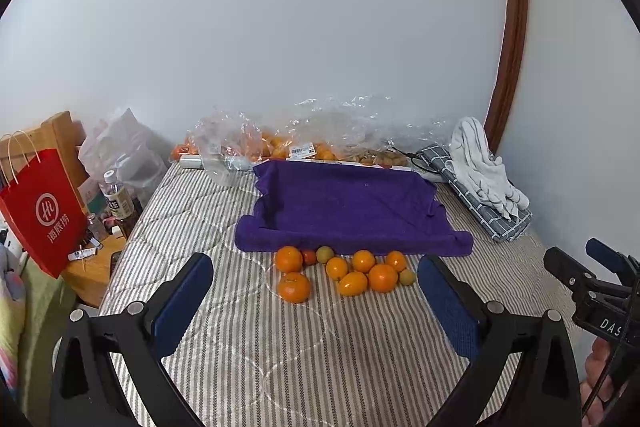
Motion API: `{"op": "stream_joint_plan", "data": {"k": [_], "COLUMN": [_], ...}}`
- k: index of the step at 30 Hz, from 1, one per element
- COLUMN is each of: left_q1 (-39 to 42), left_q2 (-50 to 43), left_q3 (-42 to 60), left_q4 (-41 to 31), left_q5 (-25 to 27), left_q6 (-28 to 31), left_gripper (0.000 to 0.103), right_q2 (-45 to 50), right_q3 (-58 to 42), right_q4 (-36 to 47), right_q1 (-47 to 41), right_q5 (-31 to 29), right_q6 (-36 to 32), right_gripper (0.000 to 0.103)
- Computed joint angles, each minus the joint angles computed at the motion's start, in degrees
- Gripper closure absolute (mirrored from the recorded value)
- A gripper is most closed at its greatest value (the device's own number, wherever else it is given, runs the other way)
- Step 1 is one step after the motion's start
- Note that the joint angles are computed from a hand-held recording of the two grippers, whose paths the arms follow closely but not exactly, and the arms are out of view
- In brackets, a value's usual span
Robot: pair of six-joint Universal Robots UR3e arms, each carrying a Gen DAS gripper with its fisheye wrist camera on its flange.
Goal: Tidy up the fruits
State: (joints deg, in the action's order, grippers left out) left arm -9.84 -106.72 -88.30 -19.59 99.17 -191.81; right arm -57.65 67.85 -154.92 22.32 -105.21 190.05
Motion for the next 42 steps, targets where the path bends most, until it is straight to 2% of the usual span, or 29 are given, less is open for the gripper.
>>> {"op": "stream_joint_plan", "data": {"k": [36, 42], "left_q1": [-0.3, 0.0], "left_q2": [0.4, -1.6], "left_q3": [-0.4, 0.3], "left_q4": [0.4, 1.7], "left_q5": [0.0, 1.1], "left_q6": [1.7, 3.0], "left_gripper": [0.000, 0.000], "right_q2": [0.4, 2.3], "right_q3": [-0.6, -0.9], "right_q4": [0.6, -2.1], "right_q1": [0.4, 0.7], "right_q5": [-1.2, -1.2], "right_q6": [-0.8, -1.6], "right_gripper": [0.001, 0.001]}}
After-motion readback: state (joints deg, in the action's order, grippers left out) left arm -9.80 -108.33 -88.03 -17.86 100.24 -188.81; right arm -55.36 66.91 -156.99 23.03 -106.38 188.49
